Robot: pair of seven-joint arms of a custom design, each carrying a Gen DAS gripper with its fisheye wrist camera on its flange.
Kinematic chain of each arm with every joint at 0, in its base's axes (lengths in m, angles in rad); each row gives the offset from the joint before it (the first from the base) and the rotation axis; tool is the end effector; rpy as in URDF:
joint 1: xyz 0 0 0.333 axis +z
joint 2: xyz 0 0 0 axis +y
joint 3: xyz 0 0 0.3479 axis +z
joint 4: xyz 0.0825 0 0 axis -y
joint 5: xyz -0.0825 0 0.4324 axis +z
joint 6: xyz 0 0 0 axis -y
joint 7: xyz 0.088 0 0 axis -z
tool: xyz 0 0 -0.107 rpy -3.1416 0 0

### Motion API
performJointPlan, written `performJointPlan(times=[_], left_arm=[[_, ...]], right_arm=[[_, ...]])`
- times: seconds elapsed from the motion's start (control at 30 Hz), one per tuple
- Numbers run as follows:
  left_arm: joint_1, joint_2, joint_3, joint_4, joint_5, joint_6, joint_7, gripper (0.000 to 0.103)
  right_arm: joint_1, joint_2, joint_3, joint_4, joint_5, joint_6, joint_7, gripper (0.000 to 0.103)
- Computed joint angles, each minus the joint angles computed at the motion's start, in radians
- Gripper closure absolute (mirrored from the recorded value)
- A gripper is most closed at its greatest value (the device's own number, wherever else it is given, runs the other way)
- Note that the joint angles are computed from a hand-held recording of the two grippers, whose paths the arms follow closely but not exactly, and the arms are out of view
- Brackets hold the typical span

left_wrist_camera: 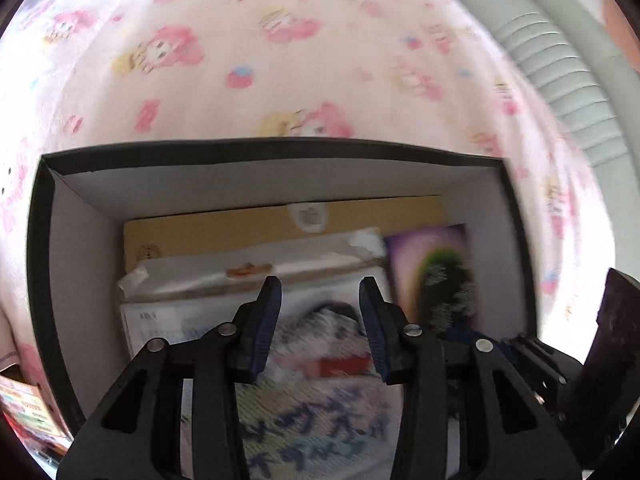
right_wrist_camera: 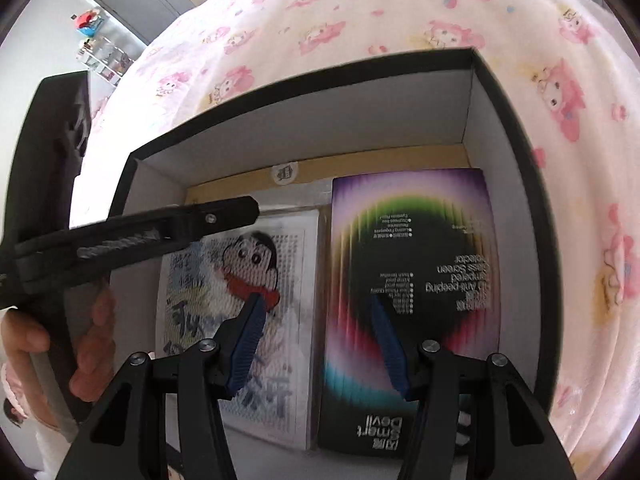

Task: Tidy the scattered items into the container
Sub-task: 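Release the picture card and push it flat inside the box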

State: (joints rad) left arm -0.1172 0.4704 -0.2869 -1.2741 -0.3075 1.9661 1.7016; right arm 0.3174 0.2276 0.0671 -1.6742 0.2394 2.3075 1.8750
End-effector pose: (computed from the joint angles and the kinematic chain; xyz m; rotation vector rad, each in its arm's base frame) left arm 0.7267 -0.2775 0.5440 1.5860 -2.4023 0.6511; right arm 0.6652 0.2698 0.5282 -1.8489 1.9426 0.0389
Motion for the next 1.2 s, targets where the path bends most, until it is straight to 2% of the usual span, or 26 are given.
performJointPlan(times=[0.1, 0.2, 0.3, 0.4, 0.57, 0.73, 0.8, 0.87, 0.93, 1.0, 1.07, 1.13, 1.2], left_arm=[[0.022, -0.050, -0.030, -0.064, -0.067, 0.001, 0.084, 0.063], [0.002, -0.083, -0.028, -0.112, -0.063, -0.015, 0.122, 0.063], [-0.007, -0.072, -0.040, -0.089, -0.091, -0.136, 0.166, 0.064], [-0.015, -0.070, -0.039, -0.092, -0.123, -0.180, 0.184, 0.066], [-0.041, -0.072, -0.020, -0.104, -0.087, -0.191, 0.160, 0.069], [-0.028, -0.101, -0.004, -0.134, -0.081, -0.219, 0.148, 0.069], [-0.006, -0.108, -0.001, -0.134, -0.118, -0.239, 0.146, 0.066], [0.007, -0.127, 0.007, -0.147, -0.143, -0.191, 0.148, 0.063], [-0.005, -0.136, 0.027, -0.148, -0.103, -0.099, 0.103, 0.058], [-0.024, -0.100, 0.042, -0.097, -0.034, -0.058, 0.030, 0.058], [-0.040, -0.049, 0.049, -0.033, 0.026, -0.046, -0.034, 0.058], [-0.062, -0.010, 0.054, 0.009, 0.098, -0.051, -0.101, 0.058], [-0.045, 0.014, 0.030, 0.029, 0.080, -0.089, -0.094, 0.058]], right_arm=[[0.045, -0.081, -0.028, -0.078, -0.201, 0.064, 0.124, 0.051], [0.059, -0.147, -0.029, -0.126, -0.391, 0.054, 0.260, 0.051], [0.049, -0.187, -0.008, -0.155, -0.461, 0.035, 0.285, 0.051], [0.035, -0.220, 0.008, -0.183, -0.499, 0.036, 0.321, 0.051], [0.011, -0.225, 0.016, -0.203, -0.448, 0.071, 0.296, 0.051], [0.006, -0.228, 0.023, -0.217, -0.386, 0.083, 0.239, 0.051], [0.003, -0.226, 0.021, -0.221, -0.325, 0.099, 0.180, 0.051], [-0.001, -0.208, 0.019, -0.200, -0.263, 0.109, 0.129, 0.051], [-0.002, -0.175, 0.016, -0.159, -0.234, 0.113, 0.110, 0.051], [-0.002, -0.118, 0.013, -0.091, -0.205, 0.087, 0.090, 0.051], [0.000, -0.053, 0.013, -0.017, -0.154, 0.047, 0.048, 0.051], [0.017, -0.005, 0.006, 0.038, -0.173, 0.005, 0.052, 0.051], [0.033, 0.015, 0.000, 0.056, -0.187, -0.007, 0.058, 0.051]])
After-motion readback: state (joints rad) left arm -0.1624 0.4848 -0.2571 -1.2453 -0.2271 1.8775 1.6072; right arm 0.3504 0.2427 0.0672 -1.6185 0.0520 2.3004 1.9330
